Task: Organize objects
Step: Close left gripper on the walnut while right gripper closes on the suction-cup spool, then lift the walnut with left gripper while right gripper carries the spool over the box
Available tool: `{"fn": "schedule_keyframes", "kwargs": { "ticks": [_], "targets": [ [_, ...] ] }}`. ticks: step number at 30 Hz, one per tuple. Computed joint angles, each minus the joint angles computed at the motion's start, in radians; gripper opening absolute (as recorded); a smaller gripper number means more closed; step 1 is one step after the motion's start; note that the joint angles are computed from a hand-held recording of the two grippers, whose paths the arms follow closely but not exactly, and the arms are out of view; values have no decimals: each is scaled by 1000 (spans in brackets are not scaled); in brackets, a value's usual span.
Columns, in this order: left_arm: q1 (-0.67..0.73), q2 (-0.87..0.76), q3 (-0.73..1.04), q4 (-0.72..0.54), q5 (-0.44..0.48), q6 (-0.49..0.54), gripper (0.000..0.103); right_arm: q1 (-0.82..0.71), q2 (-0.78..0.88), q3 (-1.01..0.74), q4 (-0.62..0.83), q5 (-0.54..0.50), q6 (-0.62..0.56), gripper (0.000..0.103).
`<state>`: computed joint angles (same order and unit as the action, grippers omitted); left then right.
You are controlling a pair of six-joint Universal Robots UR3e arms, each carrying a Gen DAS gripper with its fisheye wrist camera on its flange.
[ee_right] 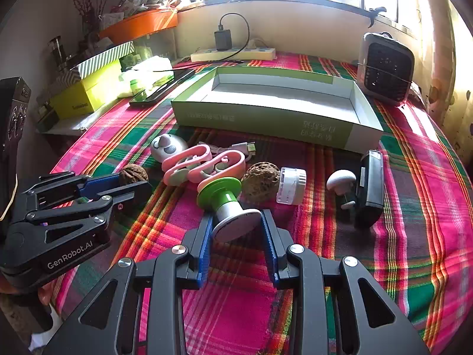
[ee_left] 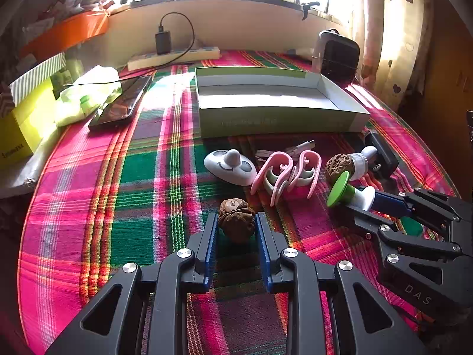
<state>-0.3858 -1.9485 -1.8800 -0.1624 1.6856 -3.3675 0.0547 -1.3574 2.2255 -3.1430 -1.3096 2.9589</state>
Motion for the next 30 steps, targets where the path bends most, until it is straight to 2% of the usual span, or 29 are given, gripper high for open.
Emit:
{"fn": "schedule_keyframes", "kwargs": {
  "ticks": [17,25,30],
  "targets": [
    [-16,3,73,-27,16,22,23,-34,-55,0,20,29,-7,32],
    [-4,-27,159,-61,9,33,23,-62,-58,-69,77,48,-10,32],
    [16,-58,227,-69,-26,49,23,-73,-39,-146,110,43,-12,32]
  ]
}}
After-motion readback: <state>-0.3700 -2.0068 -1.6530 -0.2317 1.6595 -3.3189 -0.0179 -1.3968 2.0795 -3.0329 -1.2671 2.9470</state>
